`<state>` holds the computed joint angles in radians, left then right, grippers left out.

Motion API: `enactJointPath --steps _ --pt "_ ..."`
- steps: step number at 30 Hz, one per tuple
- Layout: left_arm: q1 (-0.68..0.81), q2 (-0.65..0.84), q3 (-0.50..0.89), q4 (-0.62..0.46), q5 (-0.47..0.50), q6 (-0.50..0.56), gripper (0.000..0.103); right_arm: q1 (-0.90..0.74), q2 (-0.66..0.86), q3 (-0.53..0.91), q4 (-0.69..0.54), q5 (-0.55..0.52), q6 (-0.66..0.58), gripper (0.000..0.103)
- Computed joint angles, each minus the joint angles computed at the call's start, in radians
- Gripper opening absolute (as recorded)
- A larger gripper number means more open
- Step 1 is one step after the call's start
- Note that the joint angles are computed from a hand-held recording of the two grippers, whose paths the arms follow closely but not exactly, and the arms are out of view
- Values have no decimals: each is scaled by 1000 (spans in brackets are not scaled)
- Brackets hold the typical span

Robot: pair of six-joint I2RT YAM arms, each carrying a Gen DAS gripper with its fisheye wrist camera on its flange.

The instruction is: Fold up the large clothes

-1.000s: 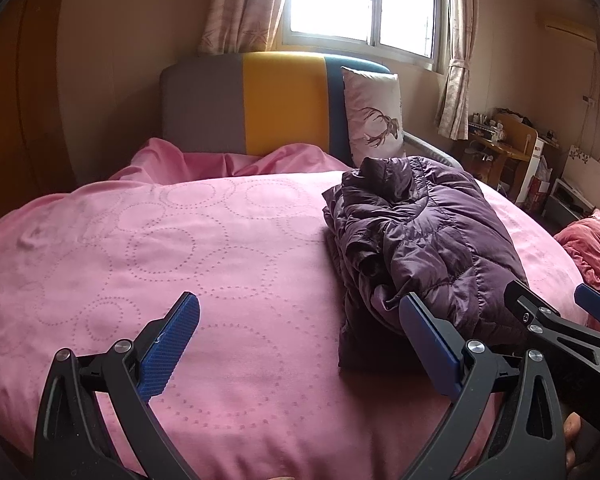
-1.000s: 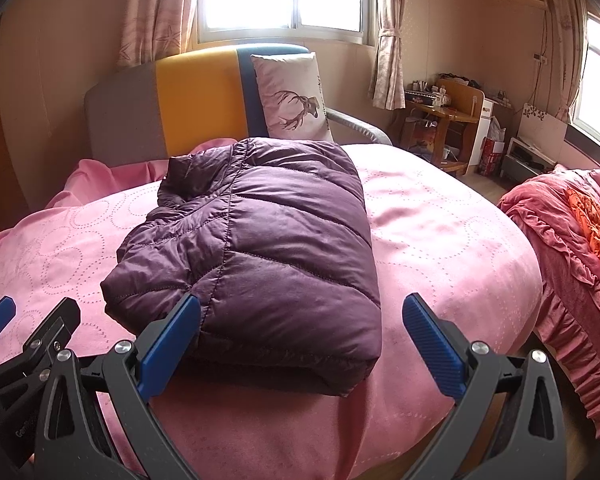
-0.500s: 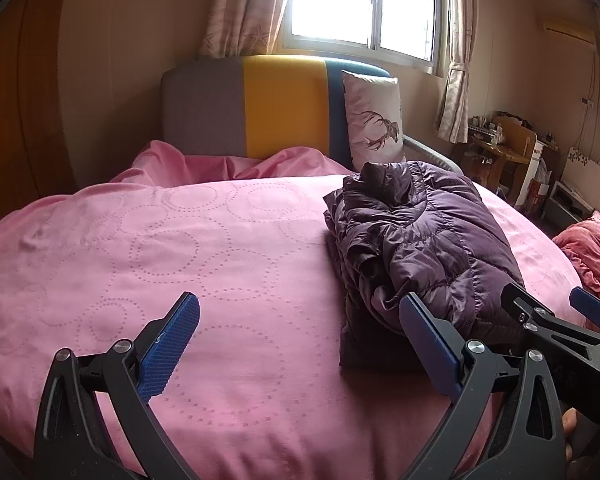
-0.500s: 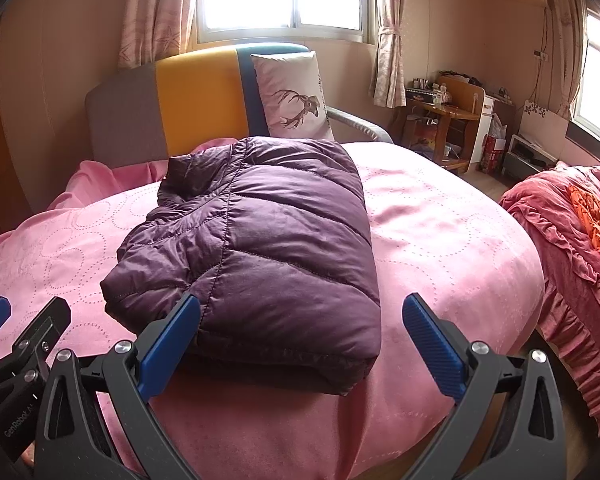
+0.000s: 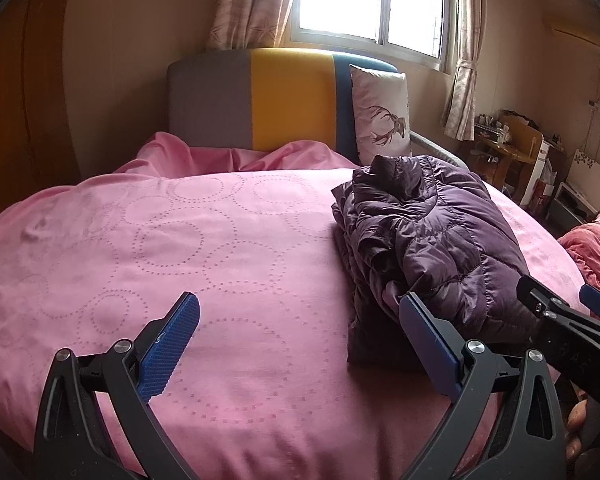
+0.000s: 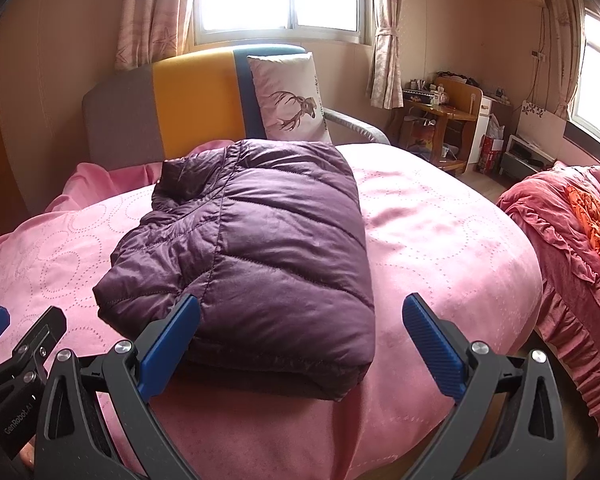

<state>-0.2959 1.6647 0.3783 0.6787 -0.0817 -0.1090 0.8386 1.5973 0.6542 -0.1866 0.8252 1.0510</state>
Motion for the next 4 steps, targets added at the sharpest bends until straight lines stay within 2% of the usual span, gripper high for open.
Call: enactJointPath --steps 4 --pt "13 7 7 -11 16 -9 99 -16 -29 -17 3 4 -16 101"
